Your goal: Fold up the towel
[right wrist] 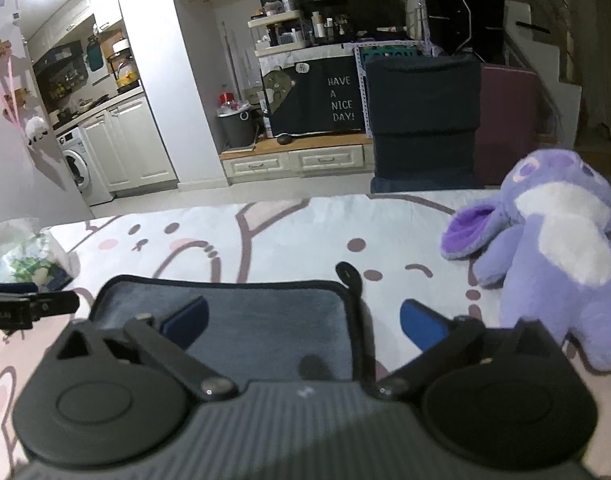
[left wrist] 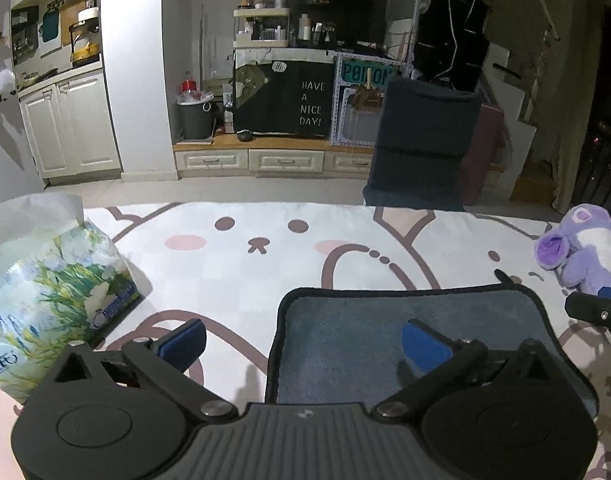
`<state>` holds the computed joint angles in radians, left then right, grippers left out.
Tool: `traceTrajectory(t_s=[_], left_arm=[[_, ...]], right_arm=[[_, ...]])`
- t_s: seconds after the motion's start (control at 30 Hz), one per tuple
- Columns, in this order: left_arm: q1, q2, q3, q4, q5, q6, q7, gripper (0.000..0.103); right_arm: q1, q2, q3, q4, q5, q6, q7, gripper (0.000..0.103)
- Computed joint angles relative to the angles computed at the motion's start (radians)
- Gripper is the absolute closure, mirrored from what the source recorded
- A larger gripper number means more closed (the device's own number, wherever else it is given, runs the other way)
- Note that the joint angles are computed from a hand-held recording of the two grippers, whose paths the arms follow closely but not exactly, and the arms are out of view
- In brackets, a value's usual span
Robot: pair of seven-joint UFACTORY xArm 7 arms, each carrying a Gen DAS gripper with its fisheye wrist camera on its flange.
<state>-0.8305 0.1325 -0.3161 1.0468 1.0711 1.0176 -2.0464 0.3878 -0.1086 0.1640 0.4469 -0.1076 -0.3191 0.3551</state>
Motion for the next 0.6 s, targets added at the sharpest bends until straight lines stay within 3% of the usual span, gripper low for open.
traceTrajectory(t_s=[0.1,0.2,0.37,0.5,0.6], left_arm=[[-0.005,-0.011,-0.007,0.007,-0.007,0.010,0.006,0.000],[-0.011,-0.016,-0.015,0.024,-0.013,0.024,0.018,0.000],[-0.020,-0.025,-0.026,0.051,-0.042,0.030,0.058,0.000],[-0.033,-0.029,-0.035,0.069,-0.074,0.064,0.082,0.000],[-0.043,-0.038,-0.044,0.077,-0.098,0.088,0.089,0.000]], right_arm=[[-0.025,-0.039,0.051,-0.011,0.064,0.018,-0.046,0.000],[-0.004,-0.074,0.036,-0.019,0.063,0.046,-0.038,0.000],[-0.066,-0.159,0.123,-0.039,0.113,0.113,-0.056,0.000],[-0.007,-0.229,0.070,-0.063,0.103,0.158,-0.038,0.000],[-0.003,-0.291,0.076,-0.081,0.093,0.201,-0.028,0.000]])
